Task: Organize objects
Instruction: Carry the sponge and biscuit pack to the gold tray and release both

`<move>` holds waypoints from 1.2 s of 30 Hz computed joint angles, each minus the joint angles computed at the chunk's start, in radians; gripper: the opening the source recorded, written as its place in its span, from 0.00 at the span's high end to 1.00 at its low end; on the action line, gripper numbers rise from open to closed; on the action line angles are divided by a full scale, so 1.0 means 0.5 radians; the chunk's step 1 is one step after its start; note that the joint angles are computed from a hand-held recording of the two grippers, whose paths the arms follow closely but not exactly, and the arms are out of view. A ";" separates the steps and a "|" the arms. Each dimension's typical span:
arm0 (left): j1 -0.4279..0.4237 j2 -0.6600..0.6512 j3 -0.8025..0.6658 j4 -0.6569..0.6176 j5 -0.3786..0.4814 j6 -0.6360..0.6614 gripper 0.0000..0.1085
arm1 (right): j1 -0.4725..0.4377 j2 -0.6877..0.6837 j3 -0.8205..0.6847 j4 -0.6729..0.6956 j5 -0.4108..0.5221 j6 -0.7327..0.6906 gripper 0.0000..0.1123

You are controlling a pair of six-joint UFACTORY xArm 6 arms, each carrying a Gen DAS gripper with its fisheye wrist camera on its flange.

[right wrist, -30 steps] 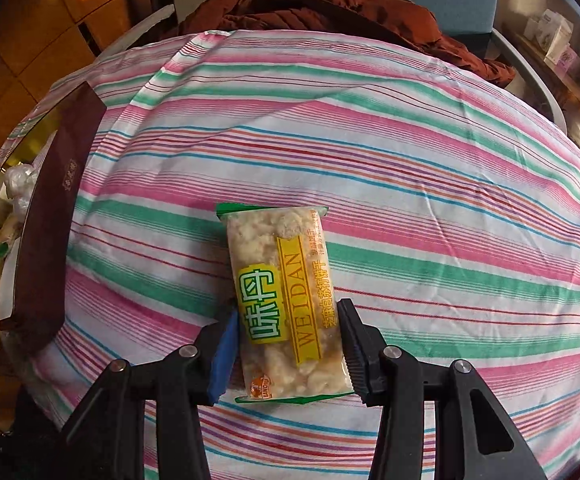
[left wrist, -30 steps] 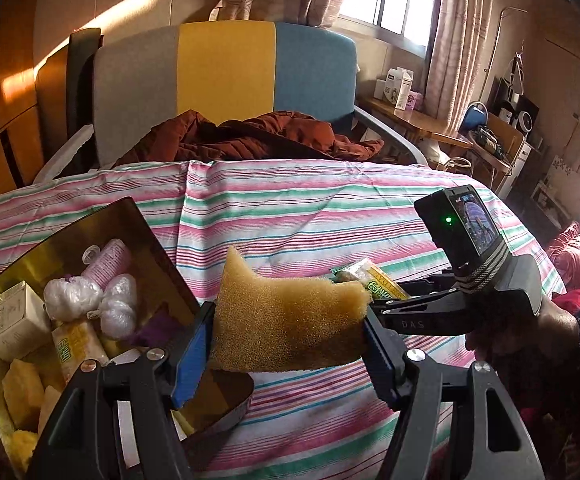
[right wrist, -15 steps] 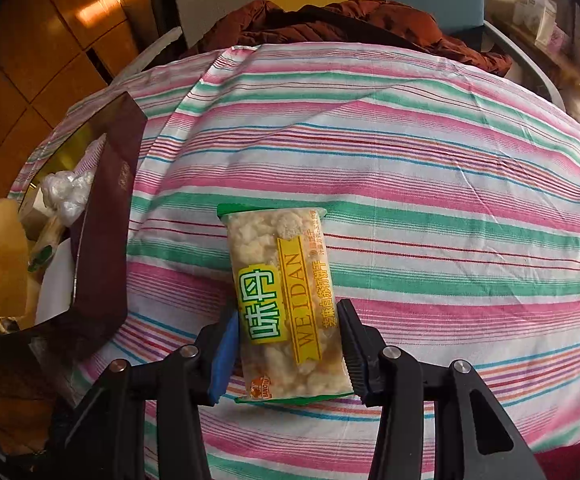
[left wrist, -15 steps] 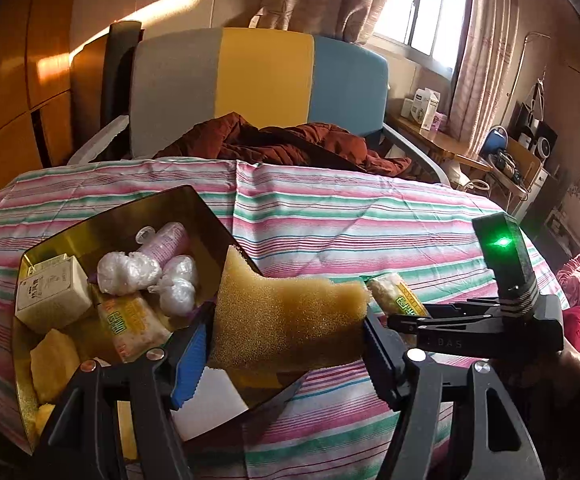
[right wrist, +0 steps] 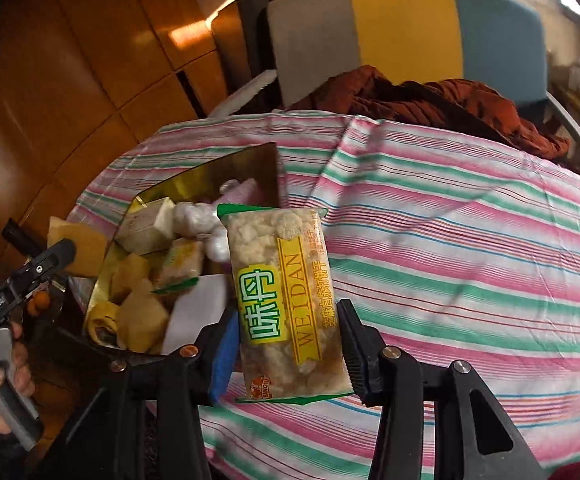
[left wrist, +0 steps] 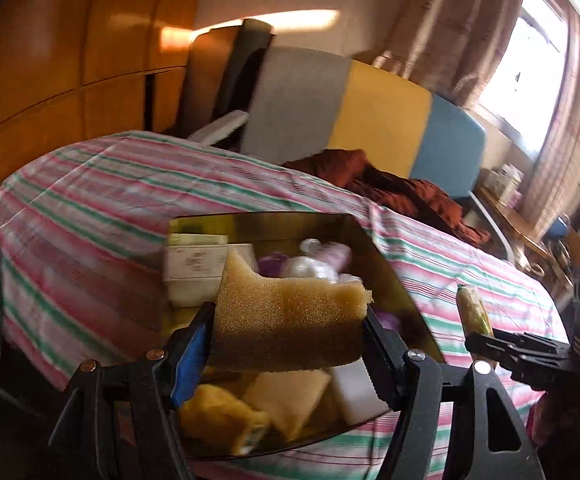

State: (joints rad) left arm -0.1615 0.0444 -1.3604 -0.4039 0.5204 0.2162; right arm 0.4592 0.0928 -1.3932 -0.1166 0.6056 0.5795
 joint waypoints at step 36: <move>-0.118 0.711 -0.720 0.464 0.256 -0.358 0.32 | 0.204 0.553 -0.607 -0.224 0.225 -0.005 0.31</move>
